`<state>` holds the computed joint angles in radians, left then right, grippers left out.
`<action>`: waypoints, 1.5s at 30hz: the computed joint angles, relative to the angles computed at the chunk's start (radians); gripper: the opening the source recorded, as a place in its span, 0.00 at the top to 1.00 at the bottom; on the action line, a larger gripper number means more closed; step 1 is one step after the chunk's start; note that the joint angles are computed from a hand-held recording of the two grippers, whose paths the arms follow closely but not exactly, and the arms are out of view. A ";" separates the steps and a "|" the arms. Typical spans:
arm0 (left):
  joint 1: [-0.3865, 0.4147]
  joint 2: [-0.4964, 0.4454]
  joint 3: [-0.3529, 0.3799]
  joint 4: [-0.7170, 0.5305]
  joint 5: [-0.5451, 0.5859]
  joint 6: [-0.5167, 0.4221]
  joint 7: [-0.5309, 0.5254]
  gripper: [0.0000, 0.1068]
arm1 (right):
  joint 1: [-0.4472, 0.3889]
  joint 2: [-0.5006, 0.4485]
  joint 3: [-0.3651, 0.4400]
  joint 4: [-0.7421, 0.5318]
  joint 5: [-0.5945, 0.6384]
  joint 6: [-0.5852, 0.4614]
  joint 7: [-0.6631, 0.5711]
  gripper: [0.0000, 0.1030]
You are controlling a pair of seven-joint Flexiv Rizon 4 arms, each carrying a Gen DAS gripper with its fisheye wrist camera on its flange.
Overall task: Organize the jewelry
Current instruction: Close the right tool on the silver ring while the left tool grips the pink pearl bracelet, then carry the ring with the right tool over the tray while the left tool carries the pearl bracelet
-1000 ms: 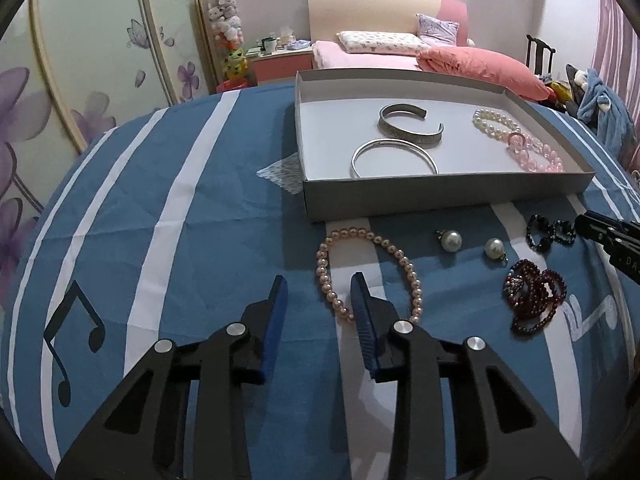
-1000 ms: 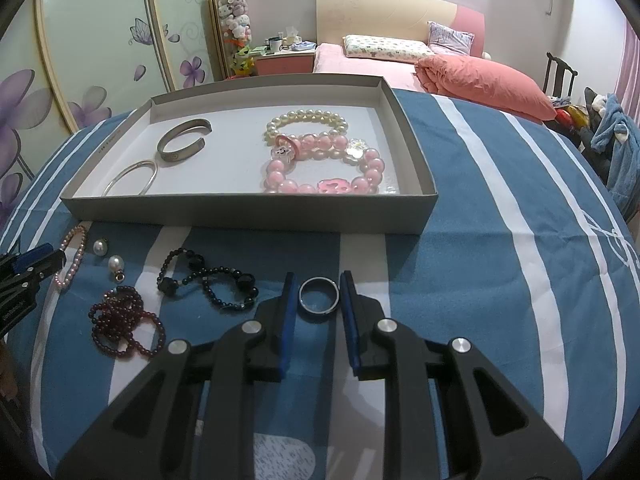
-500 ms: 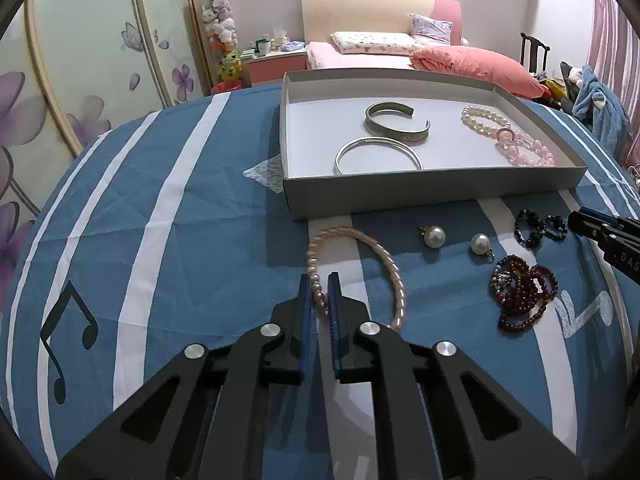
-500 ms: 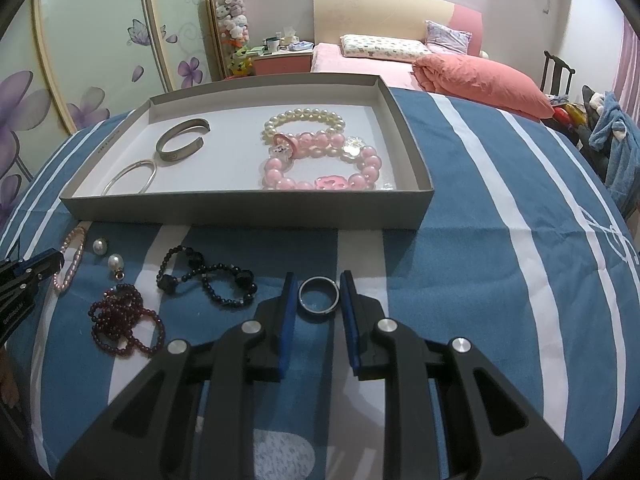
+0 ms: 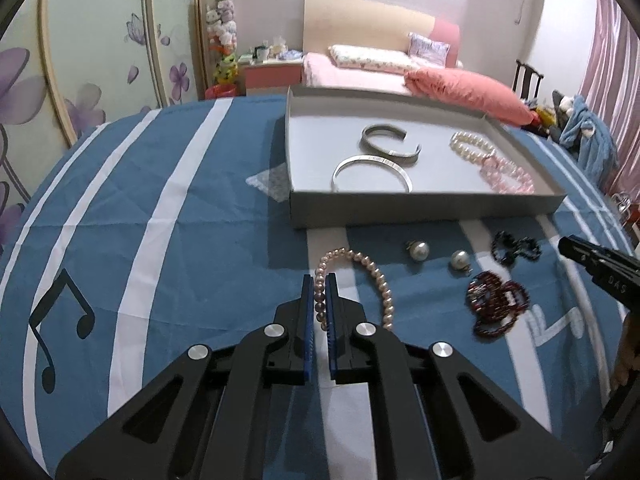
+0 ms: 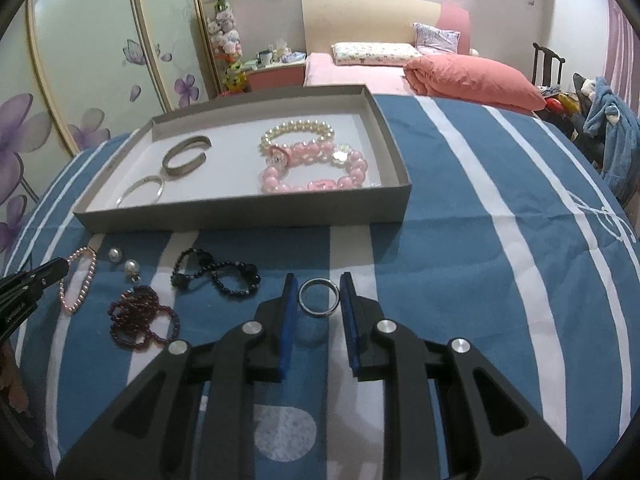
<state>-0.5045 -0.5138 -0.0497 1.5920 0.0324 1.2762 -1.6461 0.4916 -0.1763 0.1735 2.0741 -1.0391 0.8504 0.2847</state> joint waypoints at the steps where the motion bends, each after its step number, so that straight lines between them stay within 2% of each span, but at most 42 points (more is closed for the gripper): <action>1: 0.000 0.002 -0.001 0.004 0.000 0.013 -0.003 0.94 | 0.001 0.005 0.000 0.003 -0.011 -0.001 0.012 0.79; 8: 0.003 0.021 -0.014 0.043 -0.014 0.113 -0.004 0.94 | 0.007 0.027 0.007 0.007 -0.087 -0.013 0.081 0.79; 20: -0.060 0.040 0.035 0.074 0.004 0.229 -0.028 0.94 | 0.020 0.038 0.022 -0.008 -0.217 -0.044 0.175 0.79; 31: -0.175 0.040 0.159 0.062 0.058 0.315 -0.099 0.94 | 0.065 0.033 0.036 -0.050 -0.358 -0.153 0.219 0.79; 45: -0.369 0.007 0.385 0.025 0.039 0.424 -0.155 0.94 | 0.117 0.032 0.052 -0.085 -0.491 -0.339 0.259 0.79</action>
<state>-0.8737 -0.5067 0.3351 1.6175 0.0717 1.6998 -1.8009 0.6088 -0.1438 0.2252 1.9886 -1.5304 0.5115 0.5433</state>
